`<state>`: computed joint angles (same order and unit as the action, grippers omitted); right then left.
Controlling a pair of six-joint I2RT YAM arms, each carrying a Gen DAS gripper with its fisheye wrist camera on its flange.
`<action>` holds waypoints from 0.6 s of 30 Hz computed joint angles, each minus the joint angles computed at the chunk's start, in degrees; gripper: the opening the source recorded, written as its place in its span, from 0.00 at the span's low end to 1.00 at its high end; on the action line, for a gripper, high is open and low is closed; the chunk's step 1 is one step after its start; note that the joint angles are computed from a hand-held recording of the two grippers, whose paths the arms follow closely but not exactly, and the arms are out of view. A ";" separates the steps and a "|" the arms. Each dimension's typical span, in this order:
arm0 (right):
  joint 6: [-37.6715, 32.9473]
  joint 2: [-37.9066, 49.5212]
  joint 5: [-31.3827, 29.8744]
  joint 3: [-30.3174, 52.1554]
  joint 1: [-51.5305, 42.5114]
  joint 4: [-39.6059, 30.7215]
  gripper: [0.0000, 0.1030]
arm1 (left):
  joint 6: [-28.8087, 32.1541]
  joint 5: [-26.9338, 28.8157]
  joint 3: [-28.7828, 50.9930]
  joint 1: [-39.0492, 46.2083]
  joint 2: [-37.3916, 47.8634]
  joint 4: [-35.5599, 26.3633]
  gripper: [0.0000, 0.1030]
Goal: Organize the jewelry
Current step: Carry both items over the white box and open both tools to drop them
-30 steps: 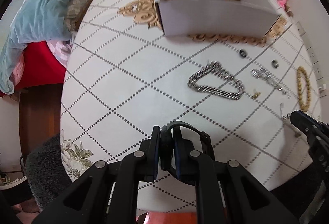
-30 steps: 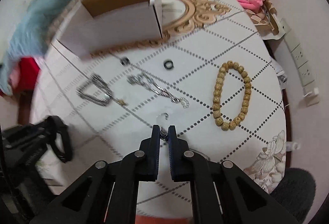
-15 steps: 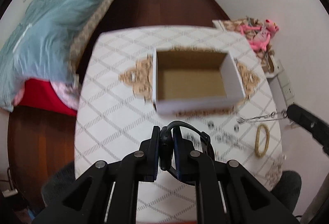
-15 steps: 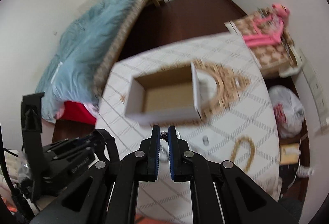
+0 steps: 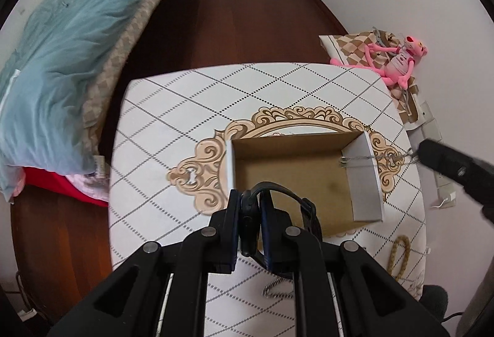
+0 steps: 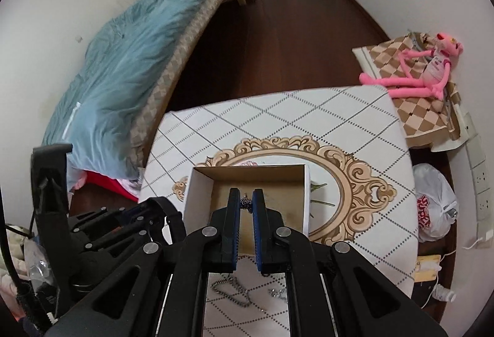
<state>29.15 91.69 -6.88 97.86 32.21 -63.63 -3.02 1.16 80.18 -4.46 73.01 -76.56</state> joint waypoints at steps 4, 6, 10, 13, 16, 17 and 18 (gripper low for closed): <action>-0.88 4.17 -1.36 0.17 -0.62 1.03 0.08 | -0.27 3.32 -0.15 1.16 4.27 2.07 0.09; -1.27 5.94 -2.02 -0.06 -0.89 1.56 0.08 | -0.42 4.29 0.53 1.15 6.51 2.67 0.09; -2.45 8.38 -3.51 0.20 -1.68 1.64 0.08 | -1.47 7.85 2.78 2.02 10.43 2.34 0.13; -2.73 11.11 -6.16 1.66 -2.86 -0.51 0.09 | -1.62 8.50 4.35 2.42 11.60 1.66 0.38; -2.79 12.10 -5.27 2.22 -2.97 -2.52 0.09 | -1.69 7.06 4.92 2.90 10.70 1.72 0.91; -2.66 11.76 -5.17 1.55 -3.04 -2.35 0.10 | -1.50 6.88 4.74 3.43 10.34 1.84 0.91; -2.58 11.42 -4.74 1.08 -2.99 -2.35 0.14 | -1.58 6.20 4.84 3.69 10.11 1.61 0.91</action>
